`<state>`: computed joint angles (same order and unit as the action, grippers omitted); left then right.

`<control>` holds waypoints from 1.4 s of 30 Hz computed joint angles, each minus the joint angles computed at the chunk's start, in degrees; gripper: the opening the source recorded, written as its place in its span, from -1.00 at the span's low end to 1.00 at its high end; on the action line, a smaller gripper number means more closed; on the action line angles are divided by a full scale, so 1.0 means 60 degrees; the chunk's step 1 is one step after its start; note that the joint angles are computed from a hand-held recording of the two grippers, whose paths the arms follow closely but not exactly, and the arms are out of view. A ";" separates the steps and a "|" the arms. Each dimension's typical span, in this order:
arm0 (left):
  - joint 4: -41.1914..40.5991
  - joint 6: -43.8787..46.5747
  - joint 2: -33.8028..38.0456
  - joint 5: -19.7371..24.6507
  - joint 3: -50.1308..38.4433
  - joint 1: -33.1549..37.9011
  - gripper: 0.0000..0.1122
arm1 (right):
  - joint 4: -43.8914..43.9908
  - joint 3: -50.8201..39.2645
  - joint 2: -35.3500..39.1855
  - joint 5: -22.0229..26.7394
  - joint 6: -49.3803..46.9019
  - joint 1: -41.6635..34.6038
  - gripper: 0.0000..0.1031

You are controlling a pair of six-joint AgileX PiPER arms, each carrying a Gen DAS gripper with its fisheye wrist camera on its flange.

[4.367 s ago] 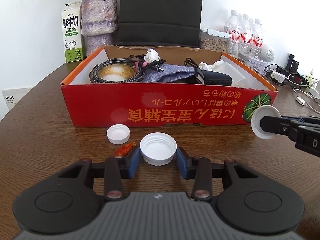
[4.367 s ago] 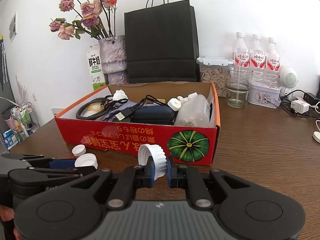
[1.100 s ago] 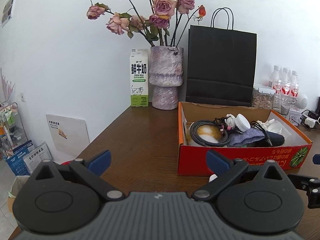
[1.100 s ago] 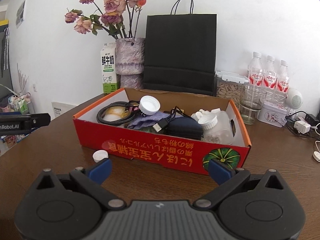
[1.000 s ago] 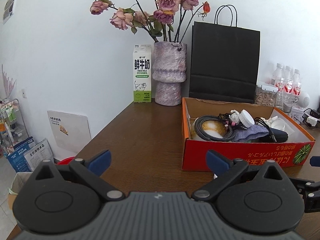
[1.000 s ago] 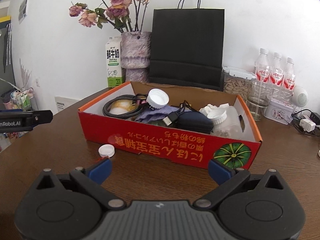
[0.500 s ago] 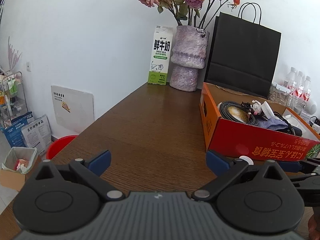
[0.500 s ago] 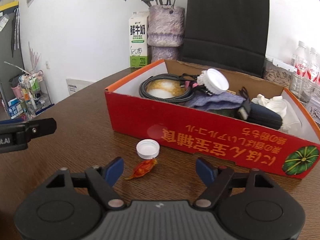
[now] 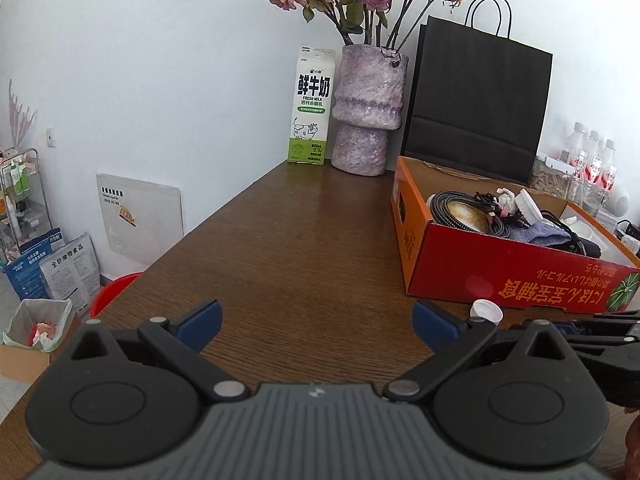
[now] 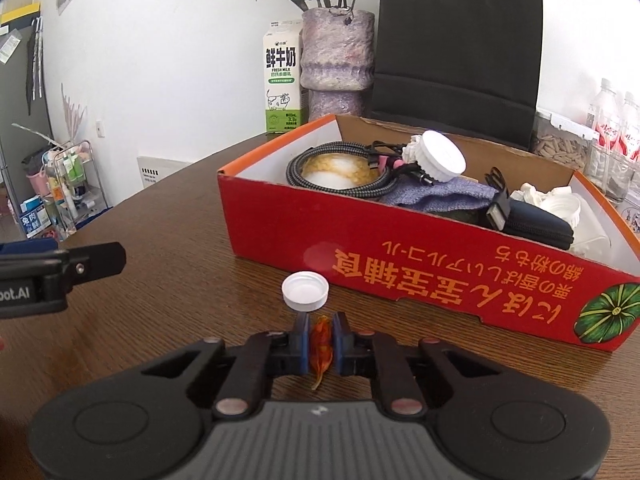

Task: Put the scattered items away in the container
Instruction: 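Grasp the orange candy wrapper with the right gripper, then close the left gripper on the small white cap while the right gripper holds the wrapper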

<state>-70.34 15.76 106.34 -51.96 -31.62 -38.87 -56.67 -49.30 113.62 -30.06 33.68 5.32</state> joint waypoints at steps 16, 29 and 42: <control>-0.1457 0.2795 0.0808 0.1120 -0.2412 -0.0503 0.84 | -0.1718 -0.0290 0.0011 -0.1479 0.1331 -0.2463 -0.79; -0.3731 0.5352 0.2304 0.1643 -0.5622 -0.0332 0.77 | -0.2401 -0.1037 0.0480 -0.1982 0.1424 -0.3860 -0.79; -0.4341 0.6535 0.2985 0.2178 -0.6463 -0.0013 0.03 | -0.2215 -0.1349 0.0785 -0.1628 0.1269 -0.3966 -0.79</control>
<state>-96.39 54.96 124.25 -38.89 -70.40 -38.95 -69.96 -57.40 118.33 -39.82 41.30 -18.47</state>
